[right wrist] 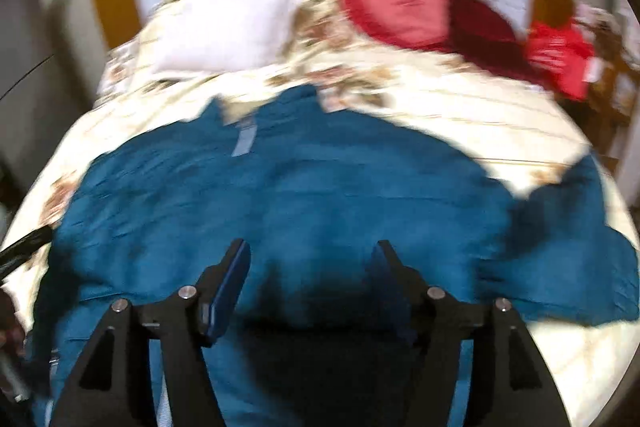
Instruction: Fold large clothes
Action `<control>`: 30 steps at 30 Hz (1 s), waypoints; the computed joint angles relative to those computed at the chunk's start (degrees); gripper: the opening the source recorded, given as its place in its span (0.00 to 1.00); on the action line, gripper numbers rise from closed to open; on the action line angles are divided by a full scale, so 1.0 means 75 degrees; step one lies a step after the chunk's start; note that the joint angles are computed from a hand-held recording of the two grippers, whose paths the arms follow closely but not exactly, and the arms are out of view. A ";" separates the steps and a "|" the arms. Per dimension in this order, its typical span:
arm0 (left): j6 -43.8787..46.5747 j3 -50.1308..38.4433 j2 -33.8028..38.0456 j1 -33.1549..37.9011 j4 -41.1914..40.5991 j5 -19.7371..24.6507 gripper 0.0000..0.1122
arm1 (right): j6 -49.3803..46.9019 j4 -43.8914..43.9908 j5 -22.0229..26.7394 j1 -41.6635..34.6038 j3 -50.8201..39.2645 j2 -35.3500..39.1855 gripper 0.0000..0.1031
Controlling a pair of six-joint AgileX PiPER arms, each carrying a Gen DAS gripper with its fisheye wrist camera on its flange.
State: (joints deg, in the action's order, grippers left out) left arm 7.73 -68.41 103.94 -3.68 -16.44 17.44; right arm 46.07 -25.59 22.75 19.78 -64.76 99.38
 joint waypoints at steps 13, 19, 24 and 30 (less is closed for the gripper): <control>-0.2223 -0.0145 0.0720 -0.0327 0.2403 -0.0415 0.61 | 0.0404 -0.0846 0.0417 0.0232 -0.0902 0.1521 0.71; -0.2612 -0.0100 0.0642 -0.0375 0.2824 -0.0381 0.61 | 0.1909 -0.2400 0.0283 0.0103 0.0560 -0.0045 0.71; -0.2991 0.0020 0.0440 -0.0451 0.3246 -0.0261 0.61 | 0.2289 -0.2650 0.0385 -0.0502 0.0988 -0.0136 0.71; -0.2074 0.0216 -0.0040 -0.0447 0.2113 -0.0100 0.61 | 0.1239 -0.1248 -0.0526 -0.1270 0.1409 0.0180 0.72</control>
